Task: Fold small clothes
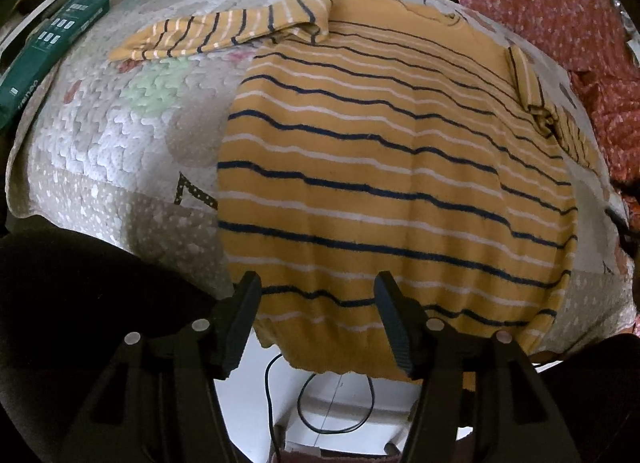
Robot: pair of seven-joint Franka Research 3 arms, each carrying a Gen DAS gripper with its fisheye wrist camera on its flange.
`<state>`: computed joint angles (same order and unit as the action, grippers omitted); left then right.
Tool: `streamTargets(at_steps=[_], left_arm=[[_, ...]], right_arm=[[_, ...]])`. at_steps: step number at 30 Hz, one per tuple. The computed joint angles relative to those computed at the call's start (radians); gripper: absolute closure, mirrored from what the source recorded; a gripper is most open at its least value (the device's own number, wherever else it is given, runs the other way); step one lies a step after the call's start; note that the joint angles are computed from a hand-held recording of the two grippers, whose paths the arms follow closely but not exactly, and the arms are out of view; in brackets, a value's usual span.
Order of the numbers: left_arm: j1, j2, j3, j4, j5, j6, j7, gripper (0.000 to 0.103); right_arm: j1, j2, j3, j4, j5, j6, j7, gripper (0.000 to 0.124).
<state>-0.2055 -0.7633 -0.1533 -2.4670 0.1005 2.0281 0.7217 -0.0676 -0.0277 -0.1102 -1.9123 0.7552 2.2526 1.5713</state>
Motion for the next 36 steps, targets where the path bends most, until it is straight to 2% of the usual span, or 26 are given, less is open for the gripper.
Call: streamTargets(at_steps=[3, 6, 8, 9, 10, 11, 13, 16, 20, 25, 28, 31, 33, 36], left_arm=[[0.002, 0.008, 0.000, 0.015, -0.004, -0.016, -0.007, 0.045], [0.006, 0.028, -0.003, 0.038, -0.002, -0.035, -0.013, 0.044], [0.009, 0.045, -0.005, 0.052, 0.000, -0.043, -0.017, 0.044], [0.012, 0.059, -0.005, 0.061, 0.002, -0.043, -0.019, 0.044], [0.014, 0.073, -0.004, 0.070, 0.002, -0.043, -0.021, 0.044], [0.017, 0.084, -0.004, 0.079, 0.002, -0.042, -0.025, 0.044], [0.021, 0.095, -0.002, 0.088, 0.003, -0.042, -0.028, 0.044], [0.031, 0.106, 0.003, 0.100, 0.012, -0.030, -0.027, 0.044], [0.051, 0.122, 0.029, 0.115, 0.008, 0.009, -0.018, 0.044], [0.091, 0.156, 0.067, 0.137, -0.018, 0.079, -0.012, 0.044], [0.128, 0.184, 0.078, 0.165, 0.002, 0.115, 0.000, 0.044], [0.170, 0.217, 0.087, 0.195, 0.038, 0.148, 0.016, 0.044], [0.198, 0.237, 0.106, 0.213, 0.054, 0.180, 0.036, 0.044], [0.243, 0.263, 0.133, 0.233, 0.069, 0.235, 0.062, 0.040]], right_arm=[[-0.003, 0.129, 0.010, 0.116, 0.073, 0.019, 0.048, 0.072], [-0.014, 0.221, 0.032, 0.198, 0.079, 0.035, 0.084, 0.071], [-0.010, 0.243, 0.050, 0.216, 0.082, 0.095, 0.092, 0.070], [-0.014, 0.266, 0.059, 0.250, 0.083, 0.085, 0.085, 0.075], [-0.024, 0.291, 0.071, 0.289, 0.100, 0.061, 0.062, 0.106], [-0.034, 0.310, 0.082, 0.320, 0.112, 0.039, 0.040, 0.119], [-0.024, 0.318, 0.075, 0.361, 0.024, 0.041, 0.047, 0.118], [-0.013, 0.281, 0.045, 0.352, -0.099, 0.151, 0.067, 0.118], [0.005, 0.210, -0.024, 0.287, -0.355, 0.328, 0.231, 0.118], [-0.006, 0.160, -0.017, 0.242, -0.452, 0.386, 0.308, 0.118], [0.002, 0.142, 0.024, 0.244, -0.404, 0.392, 0.220, 0.118], [0.036, 0.121, 0.074, 0.251, -0.315, 0.384, 0.070, 0.118], [0.065, 0.118, 0.106, 0.271, -0.227, 0.330, -0.046, 0.118], [0.137, 0.142, 0.153, 0.339, -0.179, 0.221, -0.155, 0.118]])
